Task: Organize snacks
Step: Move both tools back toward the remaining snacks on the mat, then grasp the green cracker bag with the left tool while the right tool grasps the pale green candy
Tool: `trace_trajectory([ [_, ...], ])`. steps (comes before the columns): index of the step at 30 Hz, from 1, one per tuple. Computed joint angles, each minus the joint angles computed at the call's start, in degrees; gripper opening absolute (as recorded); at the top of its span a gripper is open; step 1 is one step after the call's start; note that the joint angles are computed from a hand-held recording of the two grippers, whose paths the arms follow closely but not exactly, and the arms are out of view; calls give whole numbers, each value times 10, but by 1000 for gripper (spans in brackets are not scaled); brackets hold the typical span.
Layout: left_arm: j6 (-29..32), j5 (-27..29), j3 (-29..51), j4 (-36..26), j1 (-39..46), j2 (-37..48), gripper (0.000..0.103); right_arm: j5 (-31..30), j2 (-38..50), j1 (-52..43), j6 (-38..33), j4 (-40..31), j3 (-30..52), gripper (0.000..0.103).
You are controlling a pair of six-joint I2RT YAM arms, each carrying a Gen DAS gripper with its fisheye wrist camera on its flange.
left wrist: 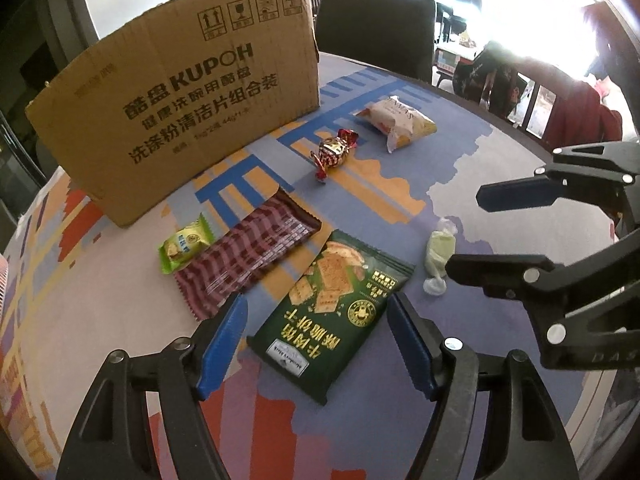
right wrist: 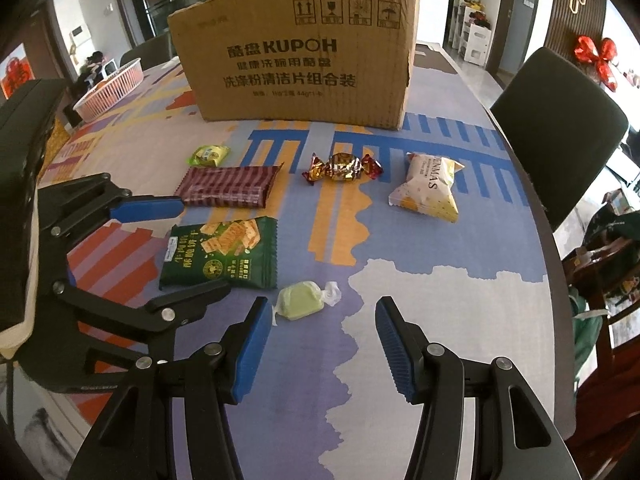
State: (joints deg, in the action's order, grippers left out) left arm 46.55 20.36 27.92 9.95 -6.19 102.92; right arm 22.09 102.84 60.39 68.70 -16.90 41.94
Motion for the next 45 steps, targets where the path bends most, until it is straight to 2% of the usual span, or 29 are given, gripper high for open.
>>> trace_trajectory([
  [7,-19,17,16,-14,-2,19,59,-11,-3,-6,3,22,-11,55],
  [8,-20,21,17,-18,0,19,54,-12,-3,-6,3,25,-12,55],
  [13,-37,38,10,-21,15,11,43,-20,3,-8,2,41,-15,54],
  [20,-68,75,14,-51,54,0,25,-36,12,-20,4,77,-21,47],
  [24,-65,80,24,-67,60,6,26,-42,23,-26,-1,91,-16,46],
  [27,-62,64,22,-58,48,6,34,-40,34,-26,-3,86,-5,44],
  [29,-64,51,19,-47,37,7,45,-35,38,-24,-4,76,2,41],
  [34,-54,36,17,-46,20,11,58,-24,35,-21,0,65,-1,35],
  [39,-73,12,-6,8,2,16,54,-13,35,-19,4,51,0,32],
  [41,-81,13,-12,17,1,14,45,-9,37,-17,3,49,1,32],
  [45,-99,10,-17,24,-5,10,43,0,43,-14,1,38,8,27],
])
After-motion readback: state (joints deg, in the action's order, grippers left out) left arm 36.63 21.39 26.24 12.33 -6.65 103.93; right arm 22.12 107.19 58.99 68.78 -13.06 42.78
